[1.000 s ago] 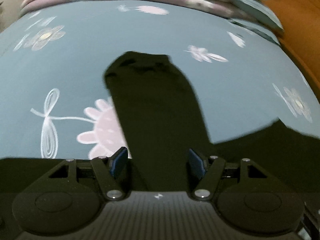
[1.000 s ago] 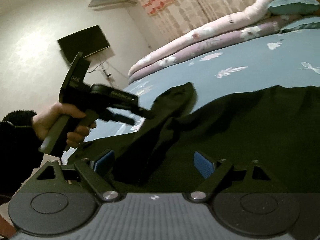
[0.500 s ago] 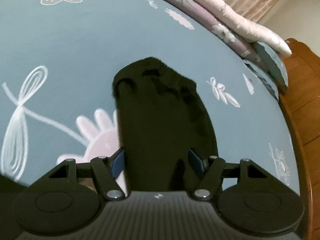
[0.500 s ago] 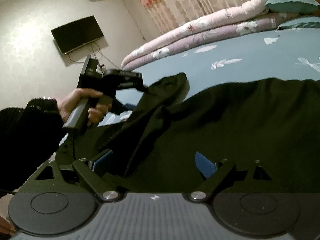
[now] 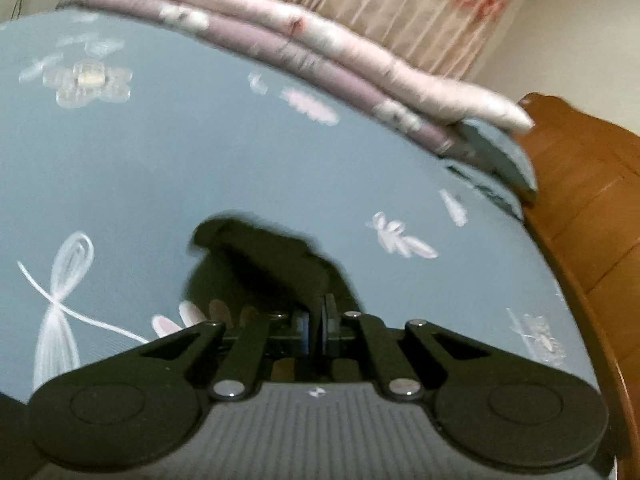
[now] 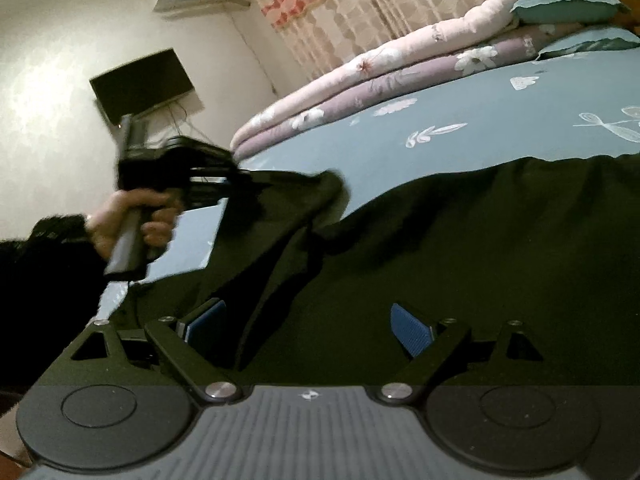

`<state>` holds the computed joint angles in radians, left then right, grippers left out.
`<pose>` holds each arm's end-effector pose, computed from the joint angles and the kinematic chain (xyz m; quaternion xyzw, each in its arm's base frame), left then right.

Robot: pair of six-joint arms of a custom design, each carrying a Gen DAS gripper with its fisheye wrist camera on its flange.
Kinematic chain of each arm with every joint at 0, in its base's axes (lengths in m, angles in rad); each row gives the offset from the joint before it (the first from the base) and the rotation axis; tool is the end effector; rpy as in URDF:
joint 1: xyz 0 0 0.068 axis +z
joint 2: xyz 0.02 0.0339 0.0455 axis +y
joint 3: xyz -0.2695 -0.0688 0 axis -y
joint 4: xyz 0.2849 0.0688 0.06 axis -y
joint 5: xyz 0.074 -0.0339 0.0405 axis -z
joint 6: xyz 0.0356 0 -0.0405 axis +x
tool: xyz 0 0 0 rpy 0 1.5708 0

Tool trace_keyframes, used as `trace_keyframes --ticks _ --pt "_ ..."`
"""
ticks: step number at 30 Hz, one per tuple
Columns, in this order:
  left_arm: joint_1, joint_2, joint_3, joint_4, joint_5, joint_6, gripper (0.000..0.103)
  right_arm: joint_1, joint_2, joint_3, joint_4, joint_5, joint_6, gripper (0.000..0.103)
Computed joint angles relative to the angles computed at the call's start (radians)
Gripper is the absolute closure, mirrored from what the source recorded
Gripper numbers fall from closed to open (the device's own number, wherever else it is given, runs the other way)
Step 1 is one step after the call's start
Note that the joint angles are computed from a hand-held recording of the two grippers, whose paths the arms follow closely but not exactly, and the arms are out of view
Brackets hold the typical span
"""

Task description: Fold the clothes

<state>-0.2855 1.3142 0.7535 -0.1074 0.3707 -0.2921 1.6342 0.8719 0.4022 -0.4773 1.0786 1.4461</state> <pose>0.2928 -0.0994 0.2071 0.0775 0.8847 -0.2811 0.3637 0.0199 0.1825 0.1706 0.0802 0.8279 0.2482 0.4966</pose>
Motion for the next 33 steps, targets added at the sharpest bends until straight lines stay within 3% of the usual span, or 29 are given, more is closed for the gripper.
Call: trace_keyframes --ticks 6,13,27,33 --pt "0.099 -0.240 -0.062 -0.129 0.052 0.042 0.100 0.040 0.021 0.028 -0.089 0.055 0.100 0.011" --pt "0.258 -0.388 -0.120 -0.226 0.111 0.092 0.100 0.080 0.057 0.061 -0.226 0.109 0.263 0.011" --pt "0.471 -0.450 -0.232 -0.314 0.189 0.223 0.100 0.082 0.104 0.090 -0.337 0.093 0.404 0.011" --pt "0.451 -0.389 -0.253 -0.292 0.087 0.265 0.096 0.073 0.117 0.097 -0.365 0.078 0.443 0.011"
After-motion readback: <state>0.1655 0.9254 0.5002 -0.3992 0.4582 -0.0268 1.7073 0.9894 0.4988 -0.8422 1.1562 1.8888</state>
